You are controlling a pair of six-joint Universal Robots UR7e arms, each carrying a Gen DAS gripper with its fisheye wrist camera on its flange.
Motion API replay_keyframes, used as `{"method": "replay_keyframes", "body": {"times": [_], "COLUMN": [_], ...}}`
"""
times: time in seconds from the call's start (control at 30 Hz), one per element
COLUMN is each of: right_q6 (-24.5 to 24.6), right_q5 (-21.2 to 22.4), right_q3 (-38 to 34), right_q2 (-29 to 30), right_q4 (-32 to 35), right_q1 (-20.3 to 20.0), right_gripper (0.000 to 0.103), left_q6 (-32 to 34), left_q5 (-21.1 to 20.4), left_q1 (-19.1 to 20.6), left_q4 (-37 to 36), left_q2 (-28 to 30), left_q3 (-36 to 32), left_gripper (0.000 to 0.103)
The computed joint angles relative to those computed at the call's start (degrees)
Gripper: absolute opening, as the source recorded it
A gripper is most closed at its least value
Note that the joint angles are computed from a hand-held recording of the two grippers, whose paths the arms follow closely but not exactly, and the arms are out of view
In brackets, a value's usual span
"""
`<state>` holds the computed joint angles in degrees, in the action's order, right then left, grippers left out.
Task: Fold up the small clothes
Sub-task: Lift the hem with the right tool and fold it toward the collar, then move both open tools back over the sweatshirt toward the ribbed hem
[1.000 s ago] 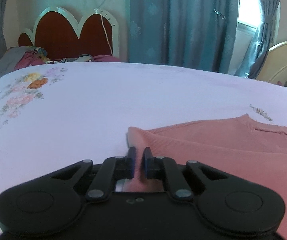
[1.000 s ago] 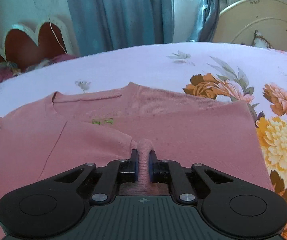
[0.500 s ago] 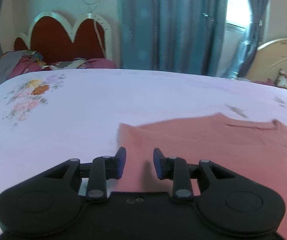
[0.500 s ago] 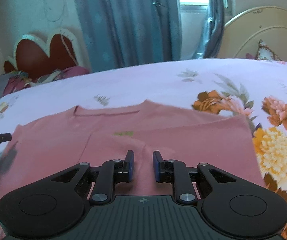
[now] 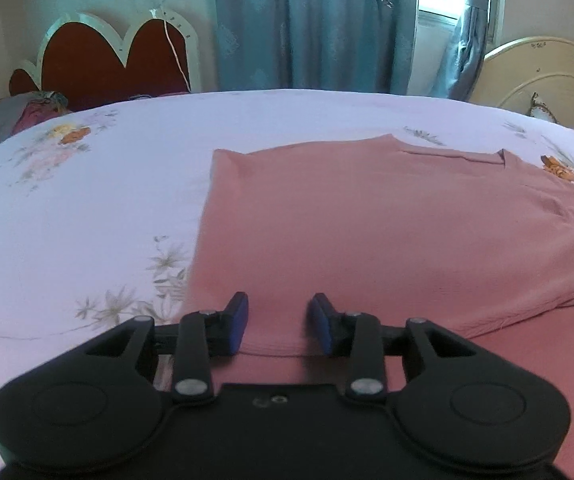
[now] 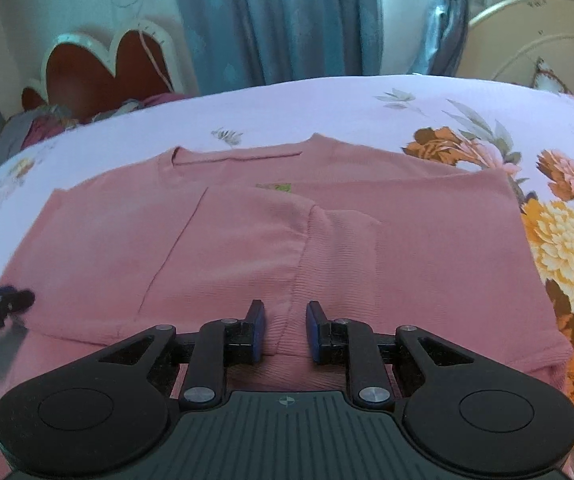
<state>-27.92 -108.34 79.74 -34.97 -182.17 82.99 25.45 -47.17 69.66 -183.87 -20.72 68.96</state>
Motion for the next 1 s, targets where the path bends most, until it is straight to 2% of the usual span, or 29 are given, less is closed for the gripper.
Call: {"method": "replay_keyframes", "body": {"times": [0.03,0.07,0.33,0.47,0.57,0.73,1.0], "right_q6": [-0.7,-1.6,-1.8,-1.7,-3.7,-5.0,-5.0], "right_q5": [-1.5,-2.8,-1.8,-0.3,2.3,5.6,6.1], "right_q3": [0.0,-0.2,1.6,3.3,6.2,9.8,14.9], "right_q2": [0.3,0.5,-1.3,-2.9,-5.1,-8.2,-10.8], "right_q4": [-0.7,-0.7,1.0,1.8,-0.3,0.2,0.2], "right_q1": [0.1,0.2,-0.7,-1.1,-1.1,-1.2,-1.3], "right_gripper": [0.045,0.054,0.054,0.054,0.054,0.054,0.054], "left_q6": [0.0,0.2,-2.7,-4.1,-5.7,-7.2,-9.4], "left_q5": [0.0,0.1,2.1,5.0,6.3,7.1,7.5], "left_q1": [0.1,0.0,-0.6,-1.5,-2.5,-4.4,-6.6], "left_q4": [0.1,-0.1,1.9,3.1,2.1,0.2,-0.9], "left_q2": [0.1,0.3,0.2,0.0,-1.1,-3.1,-6.0], "left_q3": [-0.2,-0.4,-0.6,-0.4,1.8,6.9,13.6], "left_gripper": [0.036,0.037,0.037,0.036,0.035,0.037,0.042]}}
